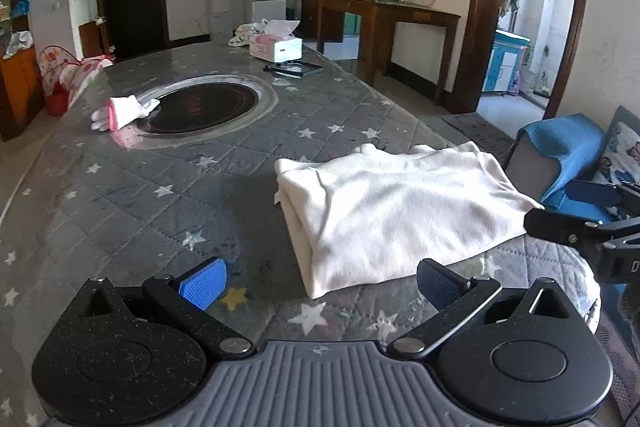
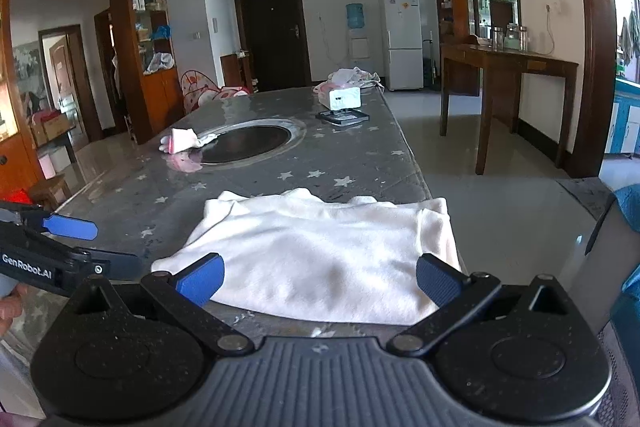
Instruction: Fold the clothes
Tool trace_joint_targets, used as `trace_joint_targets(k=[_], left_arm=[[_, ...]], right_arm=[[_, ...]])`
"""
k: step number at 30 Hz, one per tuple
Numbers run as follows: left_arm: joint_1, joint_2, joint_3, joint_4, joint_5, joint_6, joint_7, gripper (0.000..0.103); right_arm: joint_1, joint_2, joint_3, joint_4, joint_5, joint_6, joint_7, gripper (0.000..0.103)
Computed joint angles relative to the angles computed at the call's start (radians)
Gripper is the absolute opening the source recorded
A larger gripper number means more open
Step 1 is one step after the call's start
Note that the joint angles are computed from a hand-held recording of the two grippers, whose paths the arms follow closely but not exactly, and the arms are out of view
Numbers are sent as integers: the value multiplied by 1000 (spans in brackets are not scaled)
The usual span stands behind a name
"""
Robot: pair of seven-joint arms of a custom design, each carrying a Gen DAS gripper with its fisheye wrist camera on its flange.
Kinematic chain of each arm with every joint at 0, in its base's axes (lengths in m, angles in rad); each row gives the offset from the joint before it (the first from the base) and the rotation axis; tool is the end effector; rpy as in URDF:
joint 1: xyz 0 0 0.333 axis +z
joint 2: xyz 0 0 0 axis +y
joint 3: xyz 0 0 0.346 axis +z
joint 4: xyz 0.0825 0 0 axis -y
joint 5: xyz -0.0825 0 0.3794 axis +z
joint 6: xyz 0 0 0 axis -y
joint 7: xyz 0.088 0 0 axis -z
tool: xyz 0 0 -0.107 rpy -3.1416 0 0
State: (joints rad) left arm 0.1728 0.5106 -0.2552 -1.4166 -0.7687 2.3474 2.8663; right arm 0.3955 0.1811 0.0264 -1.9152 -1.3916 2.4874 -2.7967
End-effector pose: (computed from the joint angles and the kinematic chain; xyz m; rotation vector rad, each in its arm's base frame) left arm 0.7482 -0.0287 0.4920 -0.8997 2.4922 -1.1620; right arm 0.5762 0.2627 0.4709 -1.1871 1.9392 -1.0225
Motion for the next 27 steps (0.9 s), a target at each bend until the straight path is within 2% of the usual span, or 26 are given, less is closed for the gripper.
trace_joint_targets(k=[7, 12, 16, 19, 22, 27], left_arm=[[34, -38, -1, -50, -54, -52, 42, 103], [34, -88, 8, -128, -103, 6, 125, 103], [32, -107, 21, -154, -121, 4, 135, 103], [32, -128, 27, -182, -144, 21, 163, 103], [32, -136, 36, -187, -143, -3, 174, 103], [29, -156, 43, -212, -170, 2, 194, 103]], right_arm=[[16, -15, 14, -16, -31, -14, 58, 103], [36, -21, 26, -18, -56, -59, 79, 103], [45, -36, 35, -30, -98, -74, 108, 103], [50, -40, 44, -30, -97, -91, 104, 103], [51, -45, 49, -34, -91, -93, 107, 103], [63, -49, 59, -33, -82, -130, 104, 103]])
